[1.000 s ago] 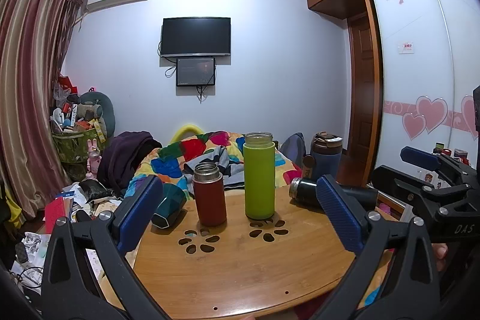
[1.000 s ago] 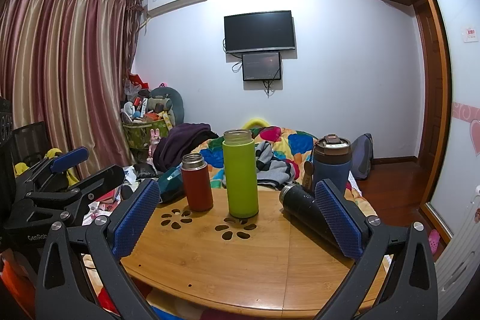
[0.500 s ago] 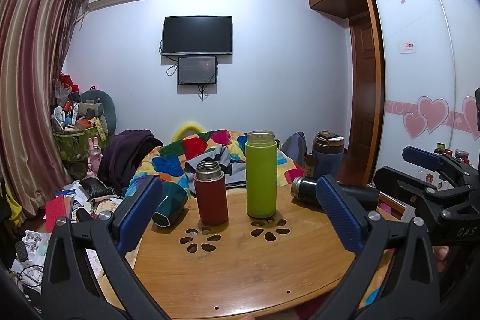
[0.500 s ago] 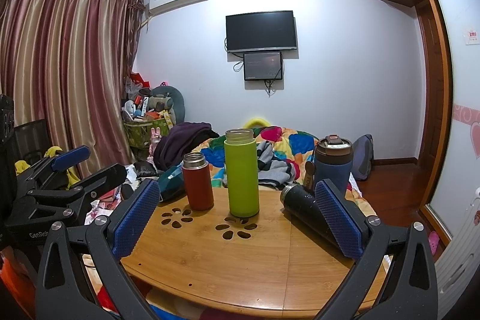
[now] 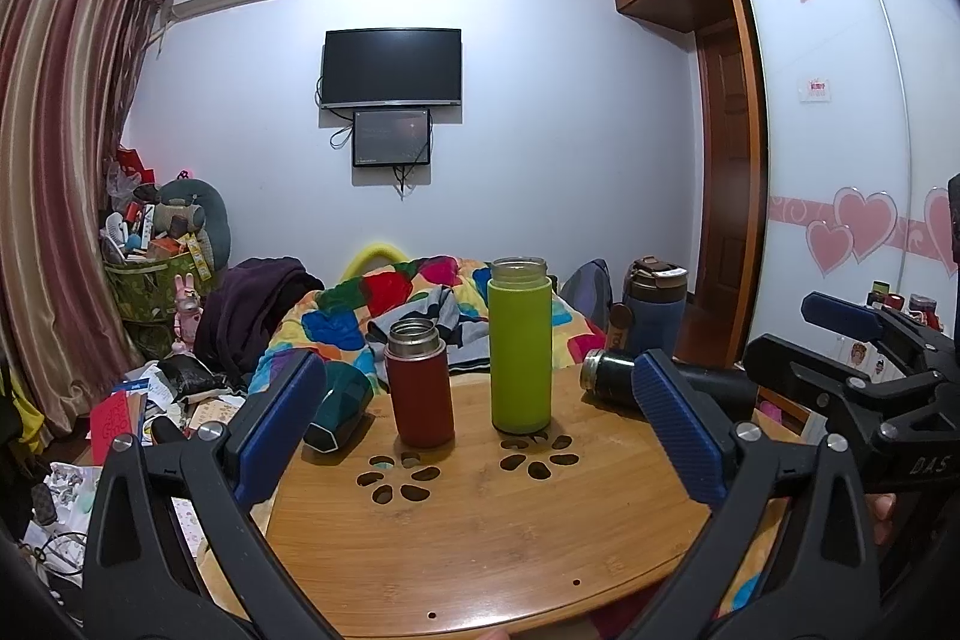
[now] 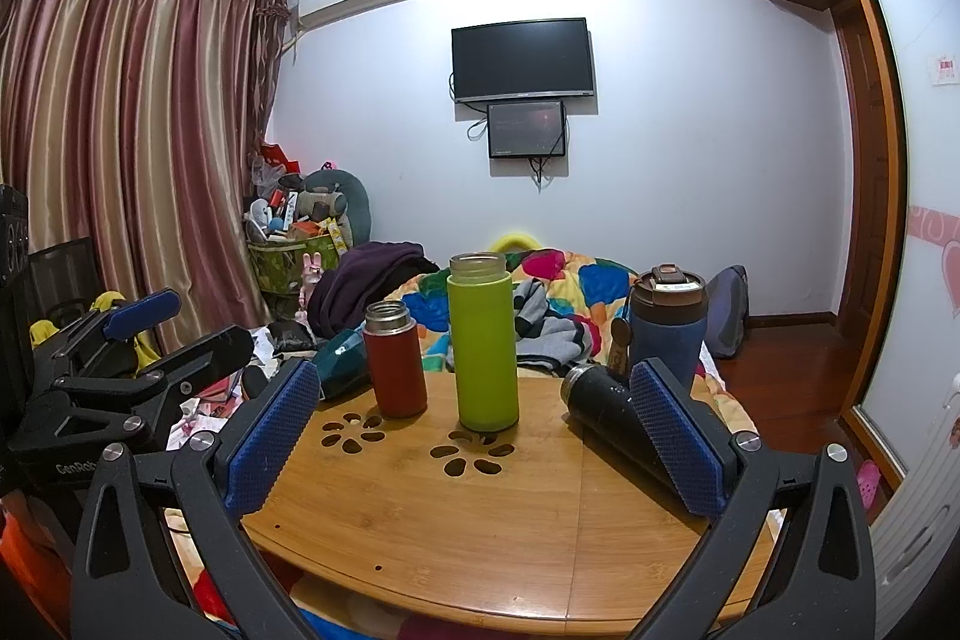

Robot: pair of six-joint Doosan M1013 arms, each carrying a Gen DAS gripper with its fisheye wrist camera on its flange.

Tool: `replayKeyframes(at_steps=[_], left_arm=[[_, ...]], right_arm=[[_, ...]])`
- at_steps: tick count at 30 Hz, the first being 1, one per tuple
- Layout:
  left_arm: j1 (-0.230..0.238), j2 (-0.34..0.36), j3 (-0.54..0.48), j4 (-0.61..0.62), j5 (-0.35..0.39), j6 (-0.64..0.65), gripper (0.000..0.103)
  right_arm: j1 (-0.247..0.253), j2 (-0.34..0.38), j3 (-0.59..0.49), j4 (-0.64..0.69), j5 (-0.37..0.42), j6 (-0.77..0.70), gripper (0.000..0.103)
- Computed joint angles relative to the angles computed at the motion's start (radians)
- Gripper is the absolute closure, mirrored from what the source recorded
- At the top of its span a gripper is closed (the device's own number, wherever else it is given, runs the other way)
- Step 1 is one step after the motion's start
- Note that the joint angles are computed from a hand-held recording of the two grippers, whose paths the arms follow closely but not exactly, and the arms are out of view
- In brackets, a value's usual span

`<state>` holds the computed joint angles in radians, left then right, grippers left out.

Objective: Flip cup upside down
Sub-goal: 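Move the right tool toward the lying black tumbler and close around it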

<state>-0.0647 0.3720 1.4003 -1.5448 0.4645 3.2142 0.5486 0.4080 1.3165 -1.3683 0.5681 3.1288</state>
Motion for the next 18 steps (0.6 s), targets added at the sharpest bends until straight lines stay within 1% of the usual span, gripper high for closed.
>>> replayKeyframes(at_steps=[6, 9, 11, 14, 16, 18], left_arm=[[-0.005, 0.015, -0.024, 0.074, 0.012, -0.052, 0.0], [-0.009, 0.027, -0.039, 0.082, 0.03, -0.05, 0.0], [-0.012, 0.037, -0.054, 0.11, 0.042, -0.072, 0.0], [-0.021, 0.056, -0.086, 0.207, 0.063, -0.156, 0.0], [-0.025, 0.073, -0.111, 0.268, 0.09, -0.221, 0.0], [-0.028, 0.089, -0.131, 0.301, 0.109, -0.271, 0.0]], right_arm=[[-0.012, 0.002, 0.001, 0.042, -0.002, -0.026, 0.0], [-0.019, 0.002, 0.003, 0.062, 0.006, -0.036, 0.0], [-0.027, 0.001, 0.009, 0.073, 0.01, -0.038, 0.0], [-0.042, 0.005, 0.011, 0.12, 0.034, -0.07, 0.0], [-0.058, 0.011, 0.007, 0.173, 0.054, -0.109, 0.0], [-0.076, 0.016, 0.006, 0.22, 0.071, -0.147, 0.0]])
